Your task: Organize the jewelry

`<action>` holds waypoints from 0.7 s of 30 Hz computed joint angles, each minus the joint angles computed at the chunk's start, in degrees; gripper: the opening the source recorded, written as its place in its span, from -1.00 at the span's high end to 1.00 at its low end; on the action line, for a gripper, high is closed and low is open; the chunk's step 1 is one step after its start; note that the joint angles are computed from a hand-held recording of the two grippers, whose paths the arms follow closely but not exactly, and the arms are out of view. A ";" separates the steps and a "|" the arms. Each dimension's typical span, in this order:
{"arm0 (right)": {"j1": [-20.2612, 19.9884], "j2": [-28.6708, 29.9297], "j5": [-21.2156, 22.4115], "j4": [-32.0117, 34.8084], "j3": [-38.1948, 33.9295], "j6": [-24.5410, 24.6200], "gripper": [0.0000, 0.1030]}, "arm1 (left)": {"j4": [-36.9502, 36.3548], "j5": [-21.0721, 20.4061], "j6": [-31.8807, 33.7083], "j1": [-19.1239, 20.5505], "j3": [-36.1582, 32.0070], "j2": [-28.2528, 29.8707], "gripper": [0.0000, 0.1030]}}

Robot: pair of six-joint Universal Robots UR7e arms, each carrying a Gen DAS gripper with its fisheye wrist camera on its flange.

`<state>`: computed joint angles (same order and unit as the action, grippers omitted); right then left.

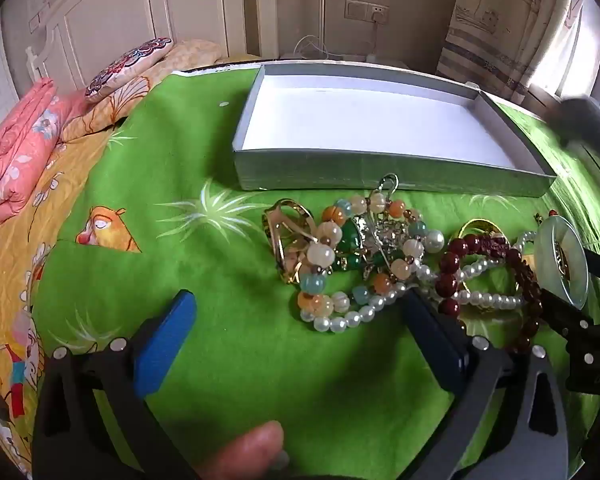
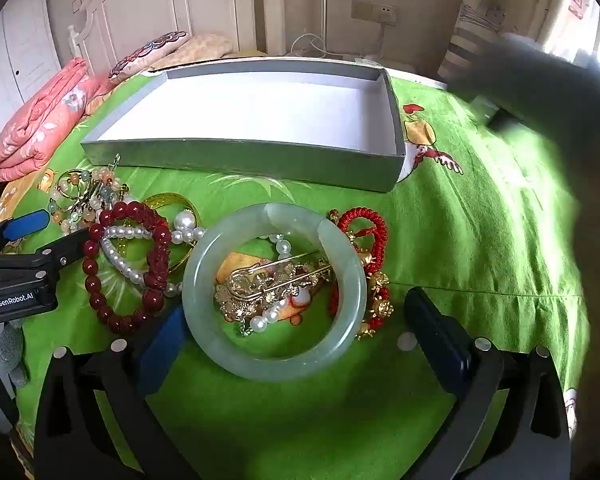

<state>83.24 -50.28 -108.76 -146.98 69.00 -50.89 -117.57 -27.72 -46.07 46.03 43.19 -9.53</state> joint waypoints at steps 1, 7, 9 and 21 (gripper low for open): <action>0.02 0.05 -0.13 0.28 -0.14 0.12 -0.91 | 0.49 0.03 -0.22 0.00 -0.16 0.04 -0.96; 0.04 0.06 -0.22 0.17 -0.12 0.03 -0.91 | 0.27 0.06 -0.04 0.07 -0.01 -0.07 -0.96; 0.04 0.06 -0.20 0.16 -0.12 0.04 -0.91 | 0.60 0.17 -0.22 -0.01 -0.22 0.07 -0.96; 0.04 0.04 -0.21 0.12 -0.06 0.02 -0.91 | 0.60 0.22 -0.20 -0.02 -0.22 0.08 -0.96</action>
<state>83.28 -50.24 -108.97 -146.85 68.94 -50.87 -116.98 -27.51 -46.27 46.02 42.97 -9.44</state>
